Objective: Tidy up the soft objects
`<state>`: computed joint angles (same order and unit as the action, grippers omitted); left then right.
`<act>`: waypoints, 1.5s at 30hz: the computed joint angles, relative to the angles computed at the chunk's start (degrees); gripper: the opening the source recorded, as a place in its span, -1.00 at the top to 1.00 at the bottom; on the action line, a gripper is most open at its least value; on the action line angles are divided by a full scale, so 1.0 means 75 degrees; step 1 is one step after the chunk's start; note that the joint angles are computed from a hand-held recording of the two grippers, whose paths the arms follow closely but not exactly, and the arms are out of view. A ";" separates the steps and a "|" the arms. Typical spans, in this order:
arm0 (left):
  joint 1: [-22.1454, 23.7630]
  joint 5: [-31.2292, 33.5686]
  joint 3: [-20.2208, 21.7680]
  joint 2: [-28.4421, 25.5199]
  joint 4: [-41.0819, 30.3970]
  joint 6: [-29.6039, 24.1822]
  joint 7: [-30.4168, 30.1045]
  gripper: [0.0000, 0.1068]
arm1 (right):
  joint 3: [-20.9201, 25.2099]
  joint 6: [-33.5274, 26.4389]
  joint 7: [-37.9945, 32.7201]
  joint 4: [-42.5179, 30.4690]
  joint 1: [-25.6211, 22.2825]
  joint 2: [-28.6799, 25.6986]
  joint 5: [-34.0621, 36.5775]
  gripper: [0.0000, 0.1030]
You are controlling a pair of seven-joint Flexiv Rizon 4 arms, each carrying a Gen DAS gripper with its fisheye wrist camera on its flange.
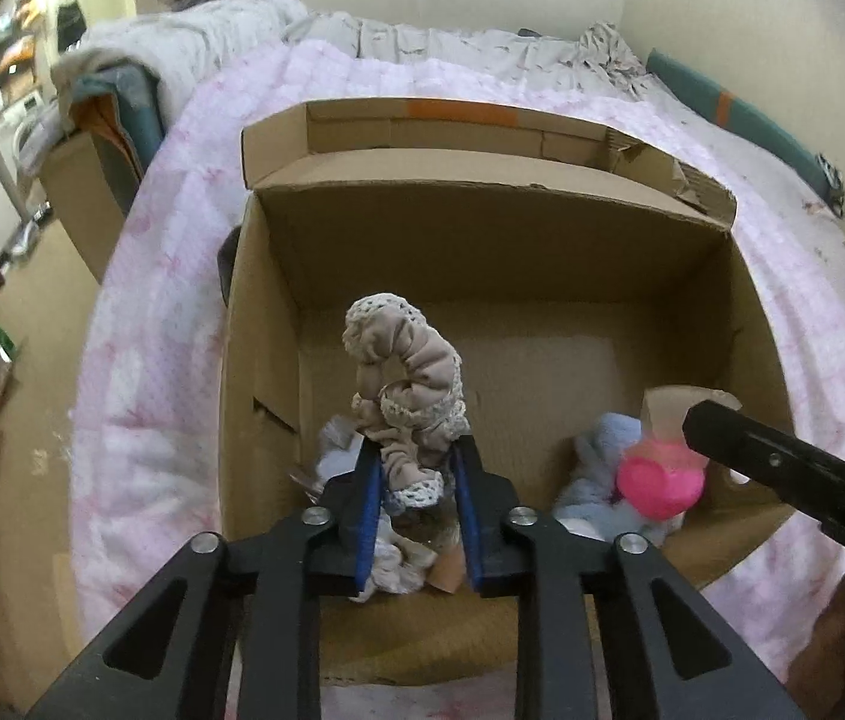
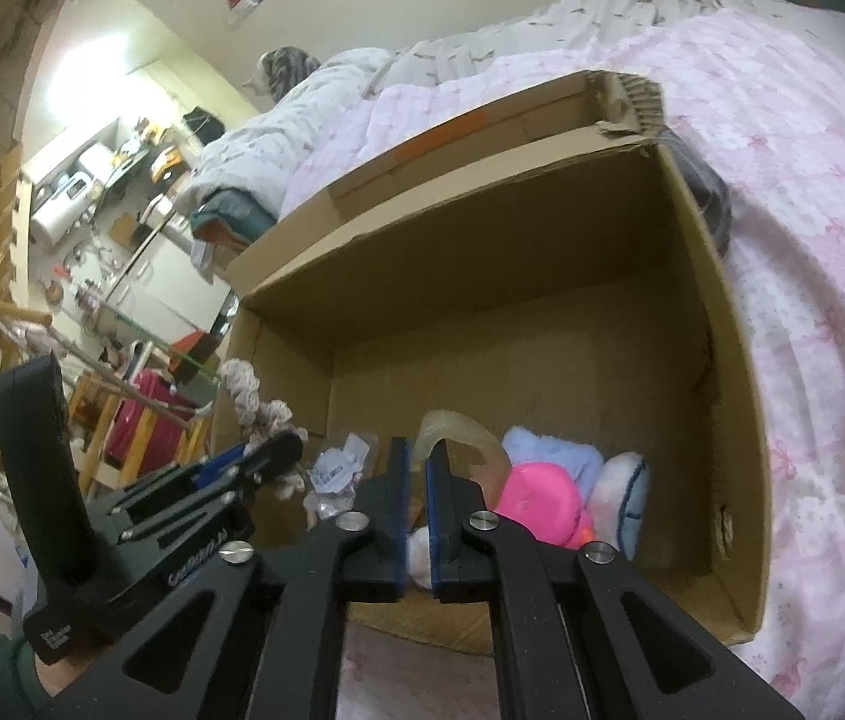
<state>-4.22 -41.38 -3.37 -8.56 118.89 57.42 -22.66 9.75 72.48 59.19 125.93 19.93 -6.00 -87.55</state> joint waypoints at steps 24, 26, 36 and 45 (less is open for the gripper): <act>-0.0559 -0.2525 -0.0130 0.0547 0.0370 0.1554 0.1699 -0.55 | 0.0546 -0.3109 -0.1244 0.0029 0.0783 0.0788 0.1354 -1.00; -0.0527 -0.2590 -0.0043 0.0580 0.0291 0.1350 0.1551 -0.58 | 0.0466 -0.2696 -0.0794 0.0077 0.0636 0.0879 0.0834 -1.00; -0.0213 -0.1910 0.0320 0.0908 0.0175 0.0531 0.0867 -0.63 | 0.0723 -0.2436 -0.0324 0.0056 0.0439 0.1159 0.1076 -1.00; 0.0010 -0.2273 0.0860 0.1646 0.0529 -0.0369 0.1543 -0.74 | 0.1448 -0.4578 -0.1649 -0.0134 0.1268 0.1563 0.2886 -1.00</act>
